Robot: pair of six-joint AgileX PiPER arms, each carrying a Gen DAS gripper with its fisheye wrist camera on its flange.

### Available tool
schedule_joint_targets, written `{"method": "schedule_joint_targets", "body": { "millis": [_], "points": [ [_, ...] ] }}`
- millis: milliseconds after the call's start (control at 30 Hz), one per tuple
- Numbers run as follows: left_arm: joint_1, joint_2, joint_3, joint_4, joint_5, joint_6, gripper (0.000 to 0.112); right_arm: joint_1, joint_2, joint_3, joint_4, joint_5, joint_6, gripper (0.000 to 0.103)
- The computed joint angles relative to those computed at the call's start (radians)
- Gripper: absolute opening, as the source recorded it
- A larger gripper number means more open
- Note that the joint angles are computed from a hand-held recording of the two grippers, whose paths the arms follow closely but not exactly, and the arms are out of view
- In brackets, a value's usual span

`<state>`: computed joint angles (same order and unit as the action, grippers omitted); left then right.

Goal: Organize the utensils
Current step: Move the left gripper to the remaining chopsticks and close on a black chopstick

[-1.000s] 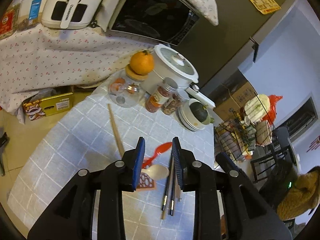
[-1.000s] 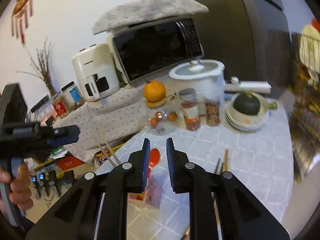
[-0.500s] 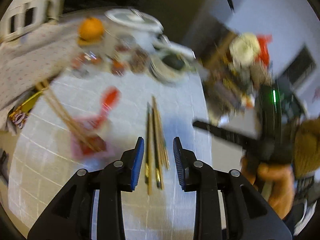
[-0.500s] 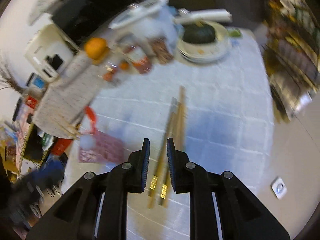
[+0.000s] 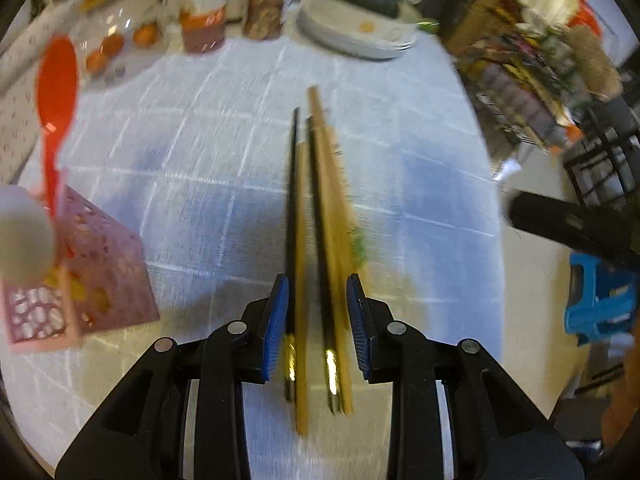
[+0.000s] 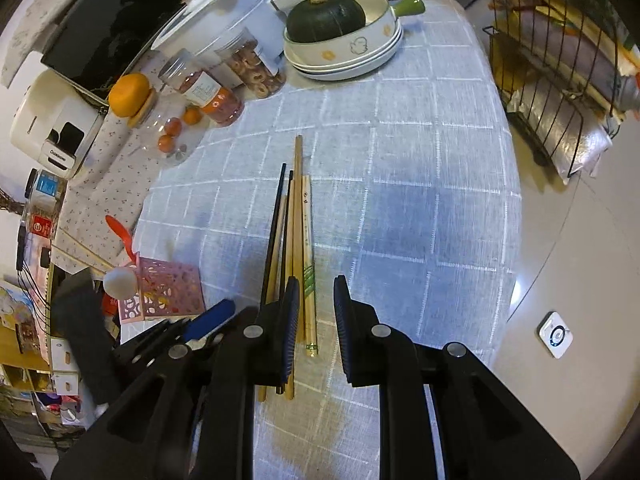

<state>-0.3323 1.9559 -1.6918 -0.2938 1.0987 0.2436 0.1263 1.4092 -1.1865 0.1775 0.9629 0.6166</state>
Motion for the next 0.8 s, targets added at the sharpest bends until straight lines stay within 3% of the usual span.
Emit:
{"method": "schedule_joint_targets", "body": {
  "millis": [200, 267, 433, 667, 800],
  "points": [
    [-0.030, 0.076, -0.065, 0.074, -0.043, -0.059, 0.028, -0.016, 0.006, -0.004, 0.046, -0.014, -0.030, 0.020],
    [-0.031, 0.095, -0.084, 0.085, -0.036, -0.072, 0.015, -0.022, 0.005, -0.006, 0.059, -0.019, -0.040, 0.019],
    [-0.030, 0.132, -0.126, 0.089, -0.025, -0.086, 0.014, -0.039, 0.003, 0.004, 0.060, -0.026, -0.032, 0.019],
    [-0.025, 0.176, -0.182, 0.066, 0.029, -0.061, 0.012, -0.037, 0.000, 0.008, 0.069, -0.028, -0.042, 0.019],
    [0.007, 0.186, -0.199, -0.031, 0.103, -0.063, 0.011, -0.044, -0.001, 0.014, 0.065, -0.028, -0.038, 0.019]
  ]
}}
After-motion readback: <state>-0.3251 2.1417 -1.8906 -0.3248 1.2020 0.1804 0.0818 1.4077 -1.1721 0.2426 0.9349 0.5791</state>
